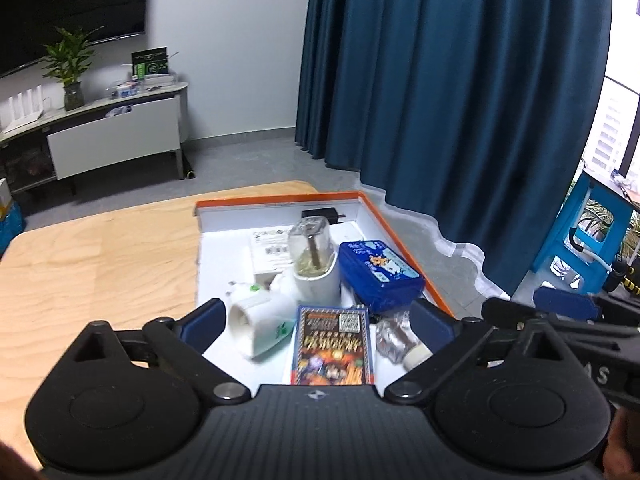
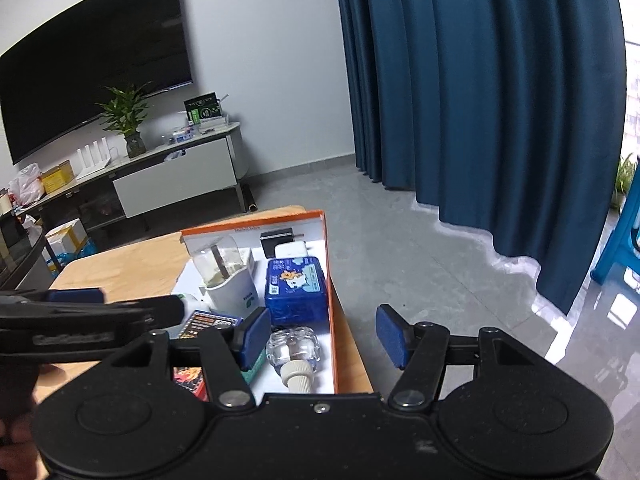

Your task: Organize rigid objects

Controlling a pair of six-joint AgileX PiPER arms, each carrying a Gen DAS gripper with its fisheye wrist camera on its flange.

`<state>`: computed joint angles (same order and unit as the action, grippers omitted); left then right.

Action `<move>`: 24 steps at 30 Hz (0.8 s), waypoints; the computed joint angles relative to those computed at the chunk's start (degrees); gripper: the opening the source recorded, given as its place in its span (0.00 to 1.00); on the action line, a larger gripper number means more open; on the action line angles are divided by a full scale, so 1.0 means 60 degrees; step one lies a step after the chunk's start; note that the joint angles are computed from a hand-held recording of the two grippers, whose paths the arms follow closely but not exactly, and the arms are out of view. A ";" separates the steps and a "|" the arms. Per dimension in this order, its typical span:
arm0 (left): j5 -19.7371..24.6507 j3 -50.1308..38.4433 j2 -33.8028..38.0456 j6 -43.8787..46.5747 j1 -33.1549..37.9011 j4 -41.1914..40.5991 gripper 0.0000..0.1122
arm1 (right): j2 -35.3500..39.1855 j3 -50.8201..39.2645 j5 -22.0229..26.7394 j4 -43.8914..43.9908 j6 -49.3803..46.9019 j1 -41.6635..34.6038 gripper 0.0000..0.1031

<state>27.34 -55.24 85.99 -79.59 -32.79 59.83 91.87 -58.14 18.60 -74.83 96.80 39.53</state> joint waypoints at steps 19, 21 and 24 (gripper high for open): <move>0.4164 0.0748 -0.0918 -0.1575 -0.2534 -0.0955 0.92 | -0.1438 0.1160 0.0564 0.3406 -0.3631 0.1146 0.81; 0.4193 0.0793 -0.0900 -0.1676 -0.2638 -0.0894 0.92 | -0.1455 0.1240 0.0521 0.3653 -0.3686 0.1136 0.81; 0.4446 0.0774 -0.0738 -0.1758 -0.2946 -0.0755 0.92 | -0.1455 0.1275 0.0585 0.3705 -0.3613 0.1136 0.81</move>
